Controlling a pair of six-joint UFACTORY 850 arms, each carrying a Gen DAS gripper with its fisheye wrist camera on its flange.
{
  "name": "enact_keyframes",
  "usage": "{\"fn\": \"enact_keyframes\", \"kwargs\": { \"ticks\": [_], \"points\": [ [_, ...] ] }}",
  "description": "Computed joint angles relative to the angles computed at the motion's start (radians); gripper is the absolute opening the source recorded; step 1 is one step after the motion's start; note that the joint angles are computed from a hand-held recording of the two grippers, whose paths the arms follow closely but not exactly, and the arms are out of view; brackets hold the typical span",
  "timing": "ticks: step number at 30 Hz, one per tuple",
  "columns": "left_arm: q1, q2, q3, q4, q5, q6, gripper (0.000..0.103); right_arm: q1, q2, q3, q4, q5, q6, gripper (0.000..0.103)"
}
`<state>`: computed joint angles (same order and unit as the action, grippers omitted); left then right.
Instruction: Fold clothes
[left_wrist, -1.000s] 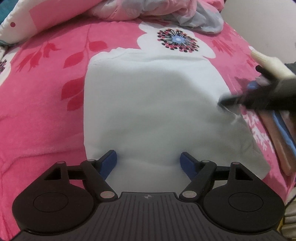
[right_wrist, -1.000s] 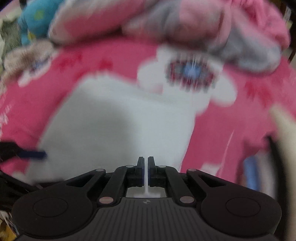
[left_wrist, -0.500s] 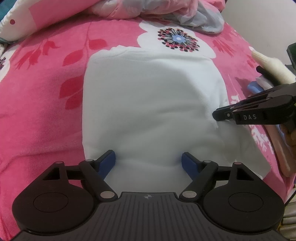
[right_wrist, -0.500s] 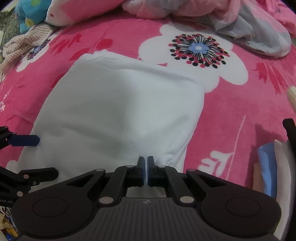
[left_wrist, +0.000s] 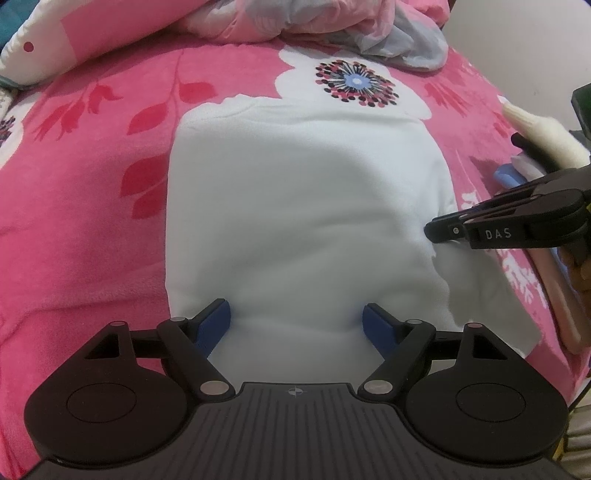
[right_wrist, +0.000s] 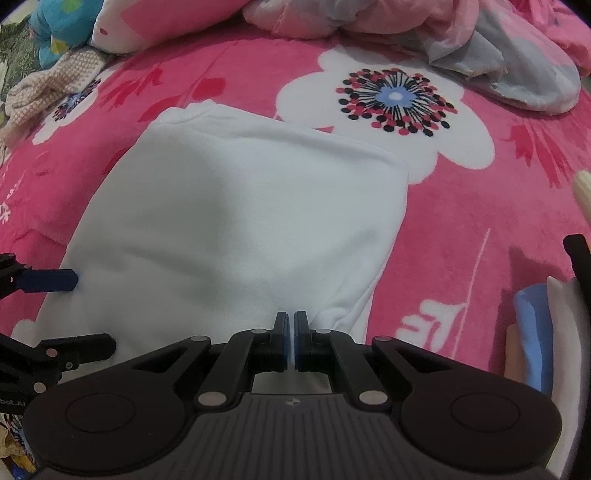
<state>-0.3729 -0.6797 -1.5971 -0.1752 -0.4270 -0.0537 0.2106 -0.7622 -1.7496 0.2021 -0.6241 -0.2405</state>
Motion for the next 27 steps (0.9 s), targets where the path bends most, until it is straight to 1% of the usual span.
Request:
{"fn": "enact_keyframes", "kwargs": {
  "ticks": [7, 18, 19, 21, 27],
  "points": [
    [0.0, -0.002, -0.003, 0.004, -0.003, -0.011, 0.08, 0.001, 0.007, 0.014, 0.0, 0.016, 0.003, 0.001],
    [-0.003, 0.002, 0.01, 0.009, 0.014, -0.015, 0.08, 0.001, 0.009, 0.019, 0.0, 0.024, 0.003, 0.001],
    [0.0, 0.004, 0.014, -0.024, 0.022, 0.02, 0.08, 0.001, 0.009, 0.019, 0.001, 0.024, 0.0, 0.001],
    [0.003, 0.007, 0.021, -0.052, 0.033, 0.041, 0.08, 0.001, 0.008, 0.017, 0.0, 0.021, -0.002, 0.001],
    [0.001, 0.007, 0.025, -0.044, 0.041, 0.034, 0.08, 0.005, 0.003, 0.007, -0.019, 0.012, 0.002, 0.001]
  ]
}}
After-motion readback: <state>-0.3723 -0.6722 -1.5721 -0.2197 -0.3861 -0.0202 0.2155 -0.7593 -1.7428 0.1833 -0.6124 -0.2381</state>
